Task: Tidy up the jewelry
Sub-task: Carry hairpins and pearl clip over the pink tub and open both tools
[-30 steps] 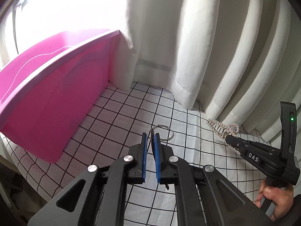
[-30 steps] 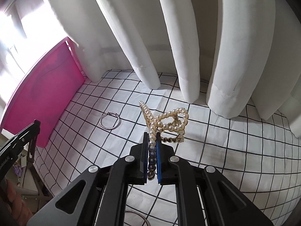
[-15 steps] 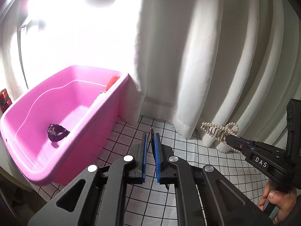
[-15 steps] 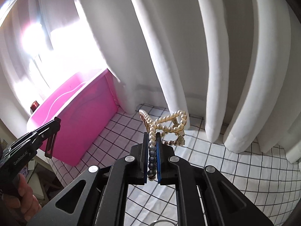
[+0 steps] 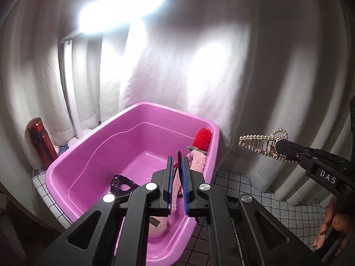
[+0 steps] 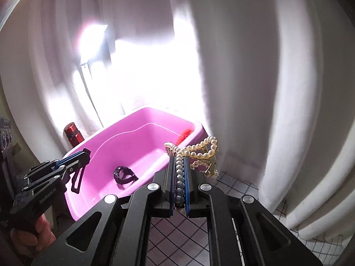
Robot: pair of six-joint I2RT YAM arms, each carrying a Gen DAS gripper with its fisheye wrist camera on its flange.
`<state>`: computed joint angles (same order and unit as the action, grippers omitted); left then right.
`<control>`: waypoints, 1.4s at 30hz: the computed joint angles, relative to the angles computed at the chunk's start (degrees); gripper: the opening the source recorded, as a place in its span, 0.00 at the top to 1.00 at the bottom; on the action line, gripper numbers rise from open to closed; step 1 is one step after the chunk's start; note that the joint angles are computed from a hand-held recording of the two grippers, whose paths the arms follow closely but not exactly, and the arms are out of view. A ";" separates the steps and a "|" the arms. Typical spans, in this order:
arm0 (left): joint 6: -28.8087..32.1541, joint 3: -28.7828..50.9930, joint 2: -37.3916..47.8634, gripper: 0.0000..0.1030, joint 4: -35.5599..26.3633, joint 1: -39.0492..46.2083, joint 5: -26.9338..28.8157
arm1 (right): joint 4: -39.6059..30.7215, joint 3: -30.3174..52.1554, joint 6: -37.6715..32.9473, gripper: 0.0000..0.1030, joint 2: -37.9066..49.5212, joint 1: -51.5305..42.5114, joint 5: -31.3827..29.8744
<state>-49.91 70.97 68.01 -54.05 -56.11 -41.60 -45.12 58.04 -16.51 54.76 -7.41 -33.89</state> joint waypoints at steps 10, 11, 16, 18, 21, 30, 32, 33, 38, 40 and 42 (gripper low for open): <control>7.50 -6.62 -6.87 0.93 0.73 16.18 9.11 | 7.68 5.73 10.41 0.93 11.85 28.04 17.67; 8.26 -7.11 -6.88 0.93 0.89 17.78 10.47 | 7.93 6.34 10.82 0.93 13.45 29.38 18.51; 11.42 -9.03 -6.05 0.92 1.87 24.34 16.08 | 8.60 8.92 12.47 0.93 20.43 32.22 20.10; 12.50 -9.66 -5.34 0.92 2.26 26.32 17.76 | 8.60 9.55 12.52 0.93 22.38 32.55 20.59; 13.45 -9.83 -3.75 0.92 2.31 28.66 20.39 | 8.16 11.07 13.34 0.93 25.50 32.65 21.10; 14.43 -11.05 -1.90 0.51 2.38 31.55 22.64 | 6.54 13.32 14.61 0.93 30.44 32.62 24.51; 13.62 -11.26 -2.73 0.23 2.01 31.23 20.72 | 7.17 13.08 15.06 0.81 30.06 32.73 25.90; 13.49 -11.61 -3.62 0.22 2.27 31.02 19.96 | 7.45 12.95 15.07 0.66 29.69 32.55 26.23; 13.43 -10.73 -3.53 0.18 0.42 31.28 18.82 | 8.19 12.38 15.32 0.61 28.05 32.62 26.75; 12.96 -10.79 -3.92 0.16 -0.12 31.53 18.95 | 8.29 11.92 15.68 0.61 27.35 32.84 26.61; 12.46 -11.00 -4.62 0.15 -0.61 31.39 18.91 | 8.19 11.46 15.94 0.61 26.62 32.81 26.20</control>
<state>-37.45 59.97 63.39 -54.65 -24.72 -22.69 -36.93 69.50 -0.57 81.37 25.40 -7.68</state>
